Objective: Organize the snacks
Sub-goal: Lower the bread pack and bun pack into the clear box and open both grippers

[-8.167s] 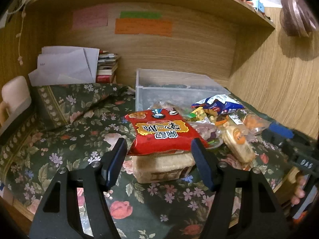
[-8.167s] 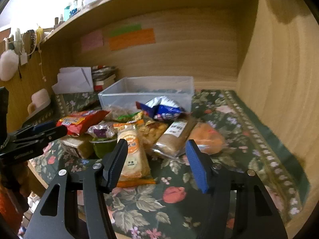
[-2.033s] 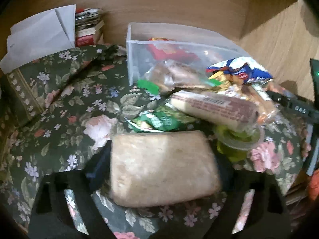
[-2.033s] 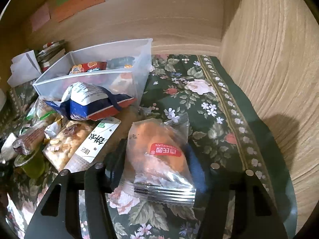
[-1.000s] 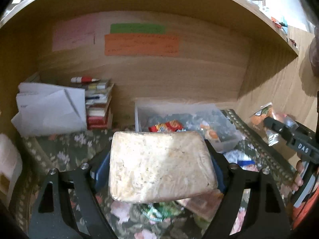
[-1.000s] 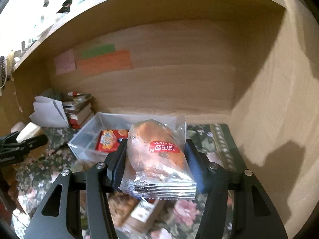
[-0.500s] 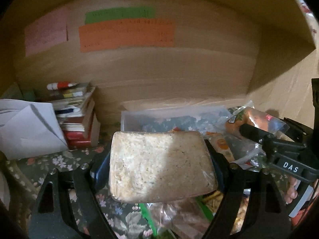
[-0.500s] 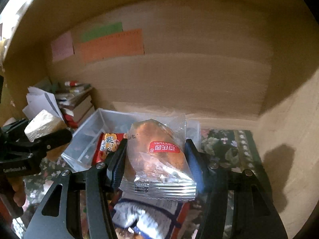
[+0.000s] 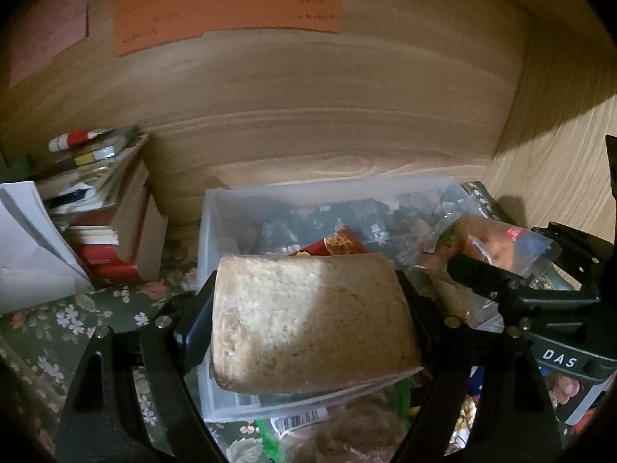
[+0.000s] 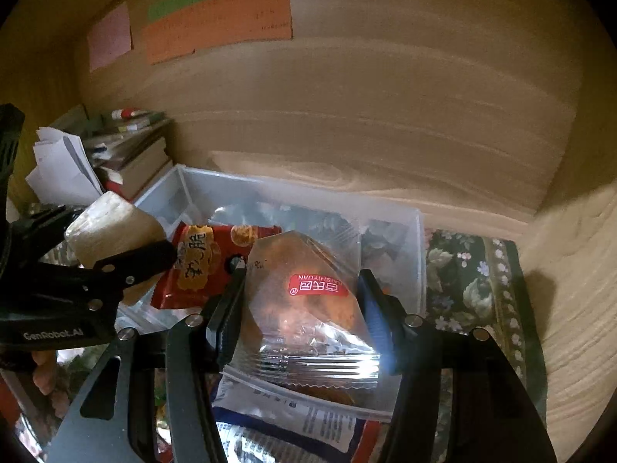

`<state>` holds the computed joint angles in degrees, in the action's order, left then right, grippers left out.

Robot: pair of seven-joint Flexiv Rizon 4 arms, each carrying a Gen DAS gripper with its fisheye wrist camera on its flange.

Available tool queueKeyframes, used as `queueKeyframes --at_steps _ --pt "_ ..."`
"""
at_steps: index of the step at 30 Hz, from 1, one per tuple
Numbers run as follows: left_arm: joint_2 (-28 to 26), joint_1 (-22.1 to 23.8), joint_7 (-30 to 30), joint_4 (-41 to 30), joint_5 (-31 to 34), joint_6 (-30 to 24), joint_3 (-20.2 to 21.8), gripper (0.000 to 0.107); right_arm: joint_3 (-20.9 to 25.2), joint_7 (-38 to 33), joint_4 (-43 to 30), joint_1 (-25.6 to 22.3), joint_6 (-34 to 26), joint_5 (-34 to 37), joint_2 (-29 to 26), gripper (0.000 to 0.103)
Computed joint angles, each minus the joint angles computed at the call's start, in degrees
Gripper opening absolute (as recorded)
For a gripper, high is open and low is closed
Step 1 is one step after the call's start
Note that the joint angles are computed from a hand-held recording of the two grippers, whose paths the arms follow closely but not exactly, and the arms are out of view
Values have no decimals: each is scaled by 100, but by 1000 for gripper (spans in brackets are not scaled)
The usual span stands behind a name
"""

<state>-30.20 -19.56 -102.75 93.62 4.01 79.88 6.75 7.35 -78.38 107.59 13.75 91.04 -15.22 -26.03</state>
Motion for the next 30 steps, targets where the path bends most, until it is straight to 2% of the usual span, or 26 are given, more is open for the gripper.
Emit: queueKeyframes --at_steps 3,6,9,19,23,27,30 --pt "-81 47 71 -97 -40 -115 -70 84 119 -61 -31 -98 -78 48 3 55" --pt "-118 15 1 -113 -25 -93 -19 84 -165 63 56 117 20 -10 72 56" --pt "-92 -144 -192 -118 125 -5 198 85 -263 118 158 177 108 -62 154 64" --pt "390 -269 -438 268 448 280 354 88 -602 295 694 446 715 -122 566 68" --pt "634 -387 -643 506 643 380 493 90 -1290 302 1123 1078 1131 -2 865 71" --pt "930 -417 -805 848 858 442 543 91 -1319 141 1462 1171 1339 253 1114 71" --pt "1146 -417 -918 1130 1073 440 565 91 -1681 -47 1722 1588 1424 582 1283 72"
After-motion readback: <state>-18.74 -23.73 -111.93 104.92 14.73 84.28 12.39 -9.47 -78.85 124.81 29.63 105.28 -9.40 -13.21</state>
